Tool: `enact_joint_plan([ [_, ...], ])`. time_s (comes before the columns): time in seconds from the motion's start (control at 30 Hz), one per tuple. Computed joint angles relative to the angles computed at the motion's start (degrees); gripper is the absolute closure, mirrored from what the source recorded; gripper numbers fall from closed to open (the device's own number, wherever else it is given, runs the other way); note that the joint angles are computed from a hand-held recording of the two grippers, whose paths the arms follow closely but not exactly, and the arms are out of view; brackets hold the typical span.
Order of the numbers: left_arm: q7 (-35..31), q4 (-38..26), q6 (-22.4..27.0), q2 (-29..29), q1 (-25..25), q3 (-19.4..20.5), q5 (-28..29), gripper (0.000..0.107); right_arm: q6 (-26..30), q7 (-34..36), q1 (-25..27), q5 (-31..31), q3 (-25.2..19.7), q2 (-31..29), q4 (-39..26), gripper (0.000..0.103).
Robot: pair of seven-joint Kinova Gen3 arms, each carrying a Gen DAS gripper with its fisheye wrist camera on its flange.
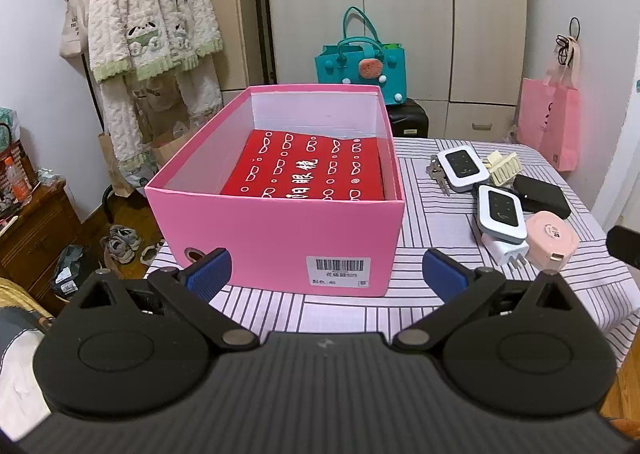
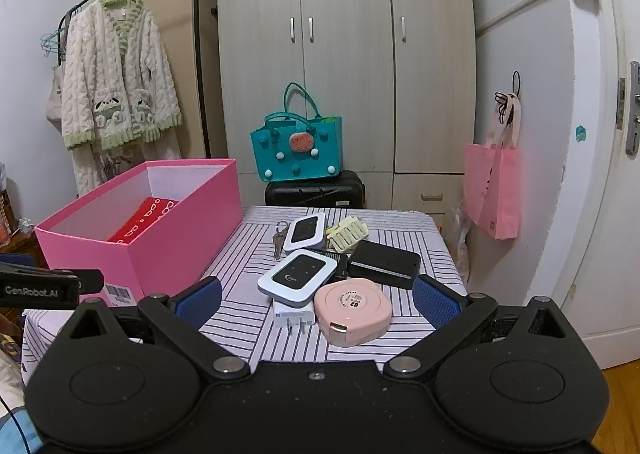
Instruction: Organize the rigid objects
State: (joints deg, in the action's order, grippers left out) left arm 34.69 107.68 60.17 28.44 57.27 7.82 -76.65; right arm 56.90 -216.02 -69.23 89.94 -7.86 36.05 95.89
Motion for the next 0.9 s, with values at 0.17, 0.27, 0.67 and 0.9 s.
enact_joint_plan([
  [0.17,-0.46,0.18,-1.25,-0.21,-0.76,0.10,-0.30,0.005,-0.90,0.62,0.55,-0.31,-0.07,0.25,-0.32,0.000],
  [0.27,-2.41,-0.77,-1.99,-0.15,-1.59,0.09,0.99,0.006,-1.63,1.48,0.93,-1.04,0.17,0.40,-0.91,0.000],
  [0.67,-12.88,1.39,-3.49,-7.39,-6.46,0.41,1.54,0.004,-7.05,3.50,4.92,-1.46,0.75,2.06,-1.94,0.000],
  [0.9,-25.07,0.41,-6.98,-10.57,-13.79,0.29,6.04,0.005,-13.47,8.93,7.54,-5.76,3.13,4.83,-4.45,0.000],
])
